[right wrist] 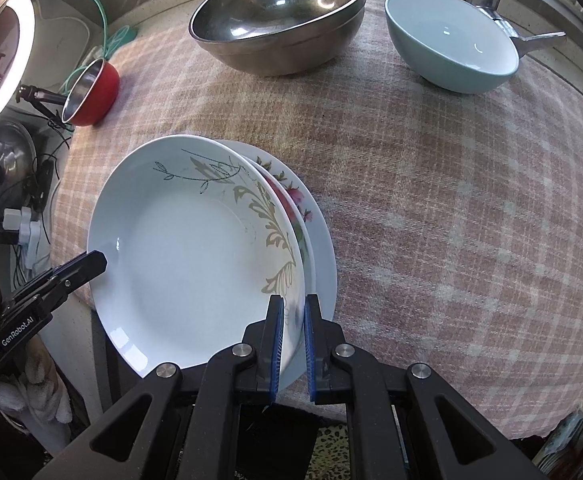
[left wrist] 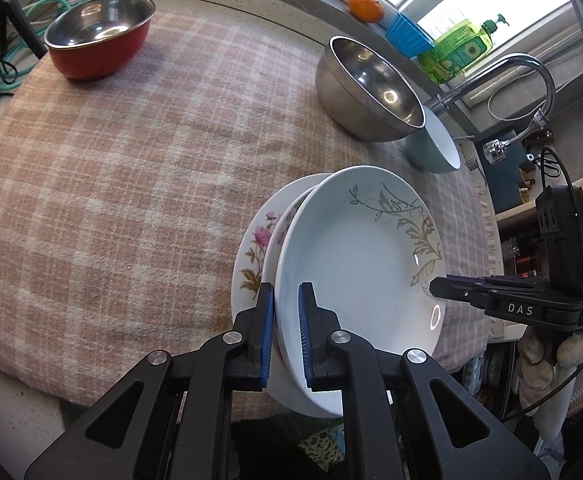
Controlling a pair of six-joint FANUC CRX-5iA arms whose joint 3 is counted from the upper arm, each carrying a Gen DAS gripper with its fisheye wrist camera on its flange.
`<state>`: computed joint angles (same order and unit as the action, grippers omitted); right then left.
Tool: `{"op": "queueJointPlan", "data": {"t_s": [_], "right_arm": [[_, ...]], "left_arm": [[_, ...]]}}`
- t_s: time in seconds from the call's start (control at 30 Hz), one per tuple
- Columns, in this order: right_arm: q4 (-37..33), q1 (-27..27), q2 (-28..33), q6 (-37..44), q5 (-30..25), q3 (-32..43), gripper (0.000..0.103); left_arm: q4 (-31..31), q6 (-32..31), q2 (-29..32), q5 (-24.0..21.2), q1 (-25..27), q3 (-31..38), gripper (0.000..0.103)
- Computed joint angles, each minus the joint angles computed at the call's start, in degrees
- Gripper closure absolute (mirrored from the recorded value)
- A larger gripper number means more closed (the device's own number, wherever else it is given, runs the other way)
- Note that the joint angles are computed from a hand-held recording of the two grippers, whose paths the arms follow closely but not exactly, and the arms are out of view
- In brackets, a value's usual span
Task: Organize plates and bowls
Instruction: 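Lower the white plate onto the floral plate stack with the right tool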
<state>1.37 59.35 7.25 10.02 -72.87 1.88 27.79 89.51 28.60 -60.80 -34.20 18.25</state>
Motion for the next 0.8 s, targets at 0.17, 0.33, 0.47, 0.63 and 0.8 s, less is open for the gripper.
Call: {"op": "queueJointPlan", "data": {"t_s": [0.17,0.33,0.47,0.63,0.8], "right_arm": [[-0.2,-0.1,0.0,0.2,-0.2,0.0,0.094],[-0.6,-0.2,-0.1,0.4,-0.5,-0.1,0.094],[-1.5,-0.4,0.2,0.6,-0.4,-0.1,0.094],[-1.2,-0.3,0.2,0.7,-0.4,0.2,0.093],[-1.0,-0.3,0.5,1.0,-0.6,0.5,0.092]], "left_arm": [[-0.5,0.0,0.2,-0.2,-0.2,0.5,0.093],[-1.0,-0.1,0.4,-0.5,-0.4,1.0,0.093],[-1.4,-0.2,0.4,-0.7,-0.4,1.2,0.093],[-2.2,0.3,0.4,-0.7,-0.4,1.4,0.093],[-3.0,0.3,0.4,-0.7,-0.5,1.7,0.093]]}}
